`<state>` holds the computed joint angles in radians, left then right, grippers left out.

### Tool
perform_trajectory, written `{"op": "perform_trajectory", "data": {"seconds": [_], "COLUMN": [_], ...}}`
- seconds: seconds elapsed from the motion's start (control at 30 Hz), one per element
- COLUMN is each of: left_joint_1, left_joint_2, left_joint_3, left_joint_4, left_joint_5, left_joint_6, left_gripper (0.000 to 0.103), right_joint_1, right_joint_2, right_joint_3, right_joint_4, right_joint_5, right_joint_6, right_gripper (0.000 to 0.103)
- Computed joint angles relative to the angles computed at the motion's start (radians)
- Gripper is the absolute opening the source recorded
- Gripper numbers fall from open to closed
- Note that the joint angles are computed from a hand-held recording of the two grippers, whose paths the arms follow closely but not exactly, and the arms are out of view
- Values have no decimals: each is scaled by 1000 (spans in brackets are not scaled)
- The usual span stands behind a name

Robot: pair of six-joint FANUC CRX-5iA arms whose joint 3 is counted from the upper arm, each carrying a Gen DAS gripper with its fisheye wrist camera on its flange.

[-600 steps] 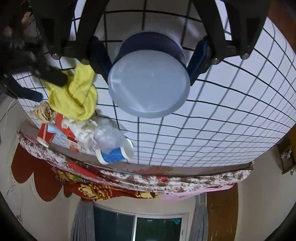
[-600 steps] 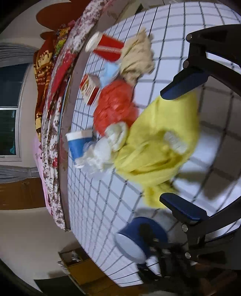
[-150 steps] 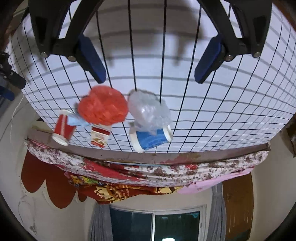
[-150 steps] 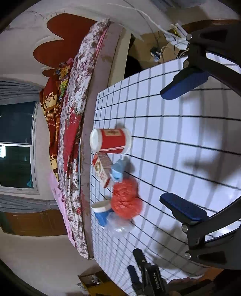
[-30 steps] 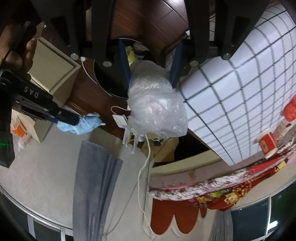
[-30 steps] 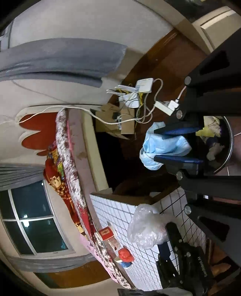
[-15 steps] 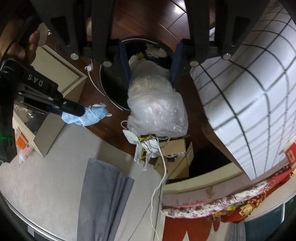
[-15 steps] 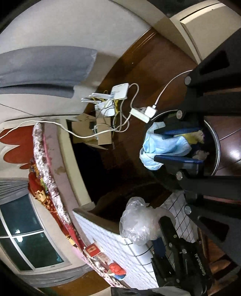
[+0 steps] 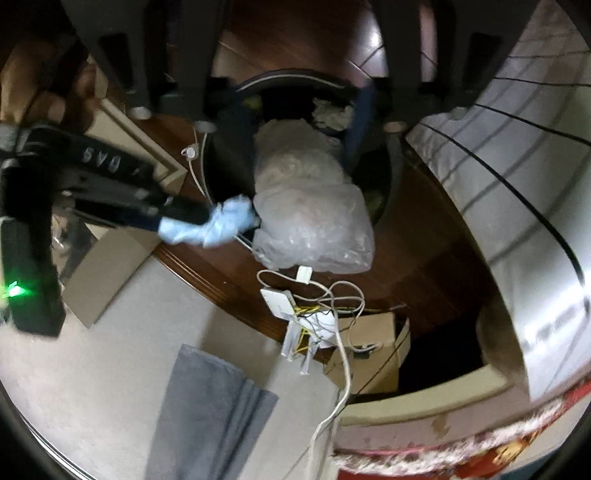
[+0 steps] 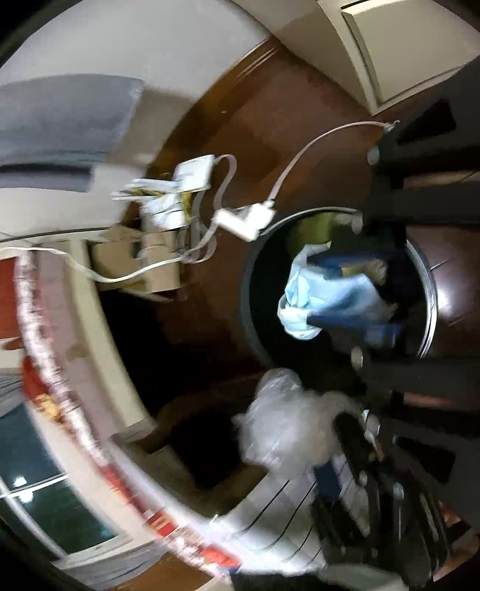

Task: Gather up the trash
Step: 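Carry the plastic bag and blue cloth over the bin and open both tools, then move both tools back over the table toward the red bag and cups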

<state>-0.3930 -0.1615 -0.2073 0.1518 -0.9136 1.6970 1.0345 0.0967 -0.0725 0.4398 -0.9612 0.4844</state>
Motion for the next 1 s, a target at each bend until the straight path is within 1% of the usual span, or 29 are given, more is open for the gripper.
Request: {"op": "perform_trajectory", "data": {"seconds": [0.03,0.1,0.13,0.17,0.23,0.4,0.67,0.77,0.87,1.0], "left_joint_1": [-5,-2,-4,-10,-19,-36,-44,-66,-73,-79], "left_joint_2": [7,3,2,4,6,-1,-34,-48,-65,-91], "left_joint_3": [9,-1,0,6,16,33,38,57,64,70], "left_joint_4": [-28,-33,-40,-61,-87,-148,-197,-248,-269,-295], "left_joint_5": [-10,-4,-9,-17,-26,-44,-62,-96,-112,-126], "left_joint_6": [39,59,71,95,116,164,195,217,233,246], "left_gripper": [80,82,86,90,90,90,90,90,90,90], "right_joint_1": [-8,-23,-26,-29,-31,-14,15,32,51,73], "right_joint_2": [-1,5,6,3,1,6,-6,-17,-20,-43], "right_joint_3": [-4,3,3,0,0,6,1,-3,-3,-14], "right_joint_4": [-8,-29,-27,-22,-20,6,33,51,74,101], "right_joint_5": [-4,-35,-45,-54,-61,-93,-115,-126,-148,-148], "right_joint_6": [-11,-27,-34,-43,-43,-39,-48,-51,-53,-72], "right_gripper": [79,79,82,91,102,102,102,102,102,102]}}
